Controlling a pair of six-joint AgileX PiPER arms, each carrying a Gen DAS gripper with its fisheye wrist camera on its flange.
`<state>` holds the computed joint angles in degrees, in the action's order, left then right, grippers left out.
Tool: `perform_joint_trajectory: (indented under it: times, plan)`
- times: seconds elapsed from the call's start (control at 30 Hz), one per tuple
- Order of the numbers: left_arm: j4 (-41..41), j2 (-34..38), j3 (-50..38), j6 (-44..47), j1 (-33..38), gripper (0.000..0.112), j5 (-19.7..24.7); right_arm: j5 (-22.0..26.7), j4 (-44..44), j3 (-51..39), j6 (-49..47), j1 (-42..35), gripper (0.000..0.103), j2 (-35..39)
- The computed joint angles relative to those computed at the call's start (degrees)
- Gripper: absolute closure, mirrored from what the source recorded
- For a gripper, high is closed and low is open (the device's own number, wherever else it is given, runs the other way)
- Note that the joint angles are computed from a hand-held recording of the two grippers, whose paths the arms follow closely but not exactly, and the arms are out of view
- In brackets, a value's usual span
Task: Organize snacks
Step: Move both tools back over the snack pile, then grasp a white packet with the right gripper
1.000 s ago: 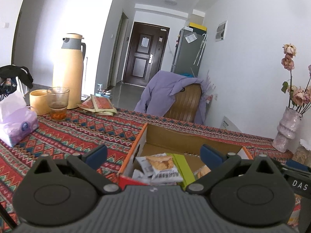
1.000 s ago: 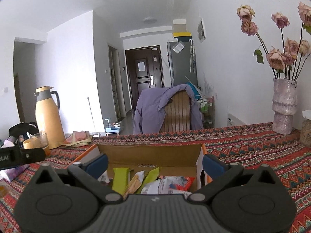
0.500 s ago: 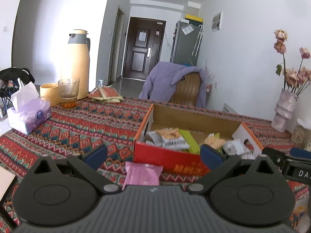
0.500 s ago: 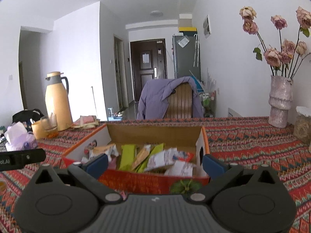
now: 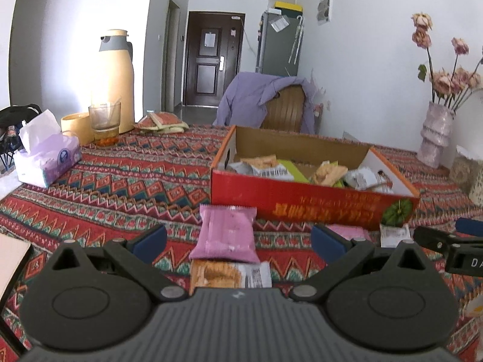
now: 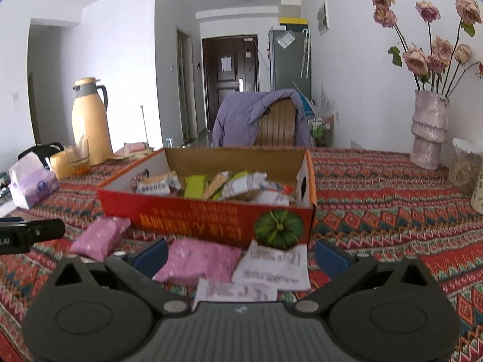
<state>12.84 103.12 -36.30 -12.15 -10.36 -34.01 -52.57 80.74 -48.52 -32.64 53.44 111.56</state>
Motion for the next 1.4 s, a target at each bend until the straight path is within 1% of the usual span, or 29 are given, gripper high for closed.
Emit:
perform_joint_trajectory:
  times: [0.2,0.3,0.37,0.5,0.57,0.67,0.73,0.83,0.97,1.07,1.17,1.23,1.27,1.3,1.37,1.4]
  plan:
    - [0.7,2.9,0.3,0.7,0.2,0.009,-1.7,1.4,0.6,2.7,2.0,0.2,0.000,0.0]
    - [0.0,4.9,0.4,1.3,0.2,0.009,-3.5,2.2,1.2,3.4,2.1,-0.3,0.000,0.3]
    - [1.1,5.9,0.0,0.5,0.6,0.009,-4.1,2.3,2.0,3.9,1.8,-0.5,0.000,0.3]
    - [0.1,8.2,-0.2,1.9,0.6,0.009,-6.3,2.9,1.7,5.2,2.2,-1.2,0.000,0.0]
    - [0.8,9.2,-0.3,1.1,1.0,0.009,-7.1,3.6,1.7,5.2,1.8,-2.0,0.000,0.4]
    - [2.8,9.6,-0.1,-0.7,2.0,0.009,-8.9,5.3,0.8,4.5,1.2,-3.4,0.000,1.0]
    - [2.9,9.7,-0.3,-0.8,1.9,0.009,-8.7,6.4,-0.5,3.7,1.2,-4.0,0.000,1.4]
    - [3.0,9.8,0.1,-0.6,2.0,0.009,-9.7,7.7,-1.5,1.3,-0.2,-4.5,0.000,2.7]
    - [2.6,9.8,0.6,0.5,1.8,0.009,-10.5,10.8,0.2,-3.0,-4.7,-5.9,0.000,4.9]
    - [3.2,9.9,0.6,-0.1,1.9,0.009,-10.6,12.5,1.3,-5.1,-6.2,-6.8,0.001,6.1]
    - [4.6,10.0,0.4,-1.3,2.6,0.009,-10.6,13.5,2.2,-6.2,-6.7,-7.3,0.009,7.1]
    - [4.8,9.9,0.4,-1.4,2.6,0.009,-10.4,13.8,2.5,-6.4,-6.6,-7.4,0.019,7.5]
    - [4.7,9.9,0.4,-1.2,2.5,0.009,-10.3,13.8,1.7,-6.0,-5.4,-7.5,0.021,7.5]
    - [4.5,9.9,0.4,-1.1,2.4,0.009,-10.1,13.5,1.2,-5.8,-4.5,-7.4,0.027,7.6]
    - [3.9,9.8,0.2,-0.6,2.1,0.009,-9.5,13.1,-0.9,-4.8,-1.8,-7.3,0.028,7.3]
    - [3.5,9.8,0.0,-0.4,1.9,0.009,-8.8,13.0,-2.7,-4.0,0.3,-7.3,0.031,7.1]
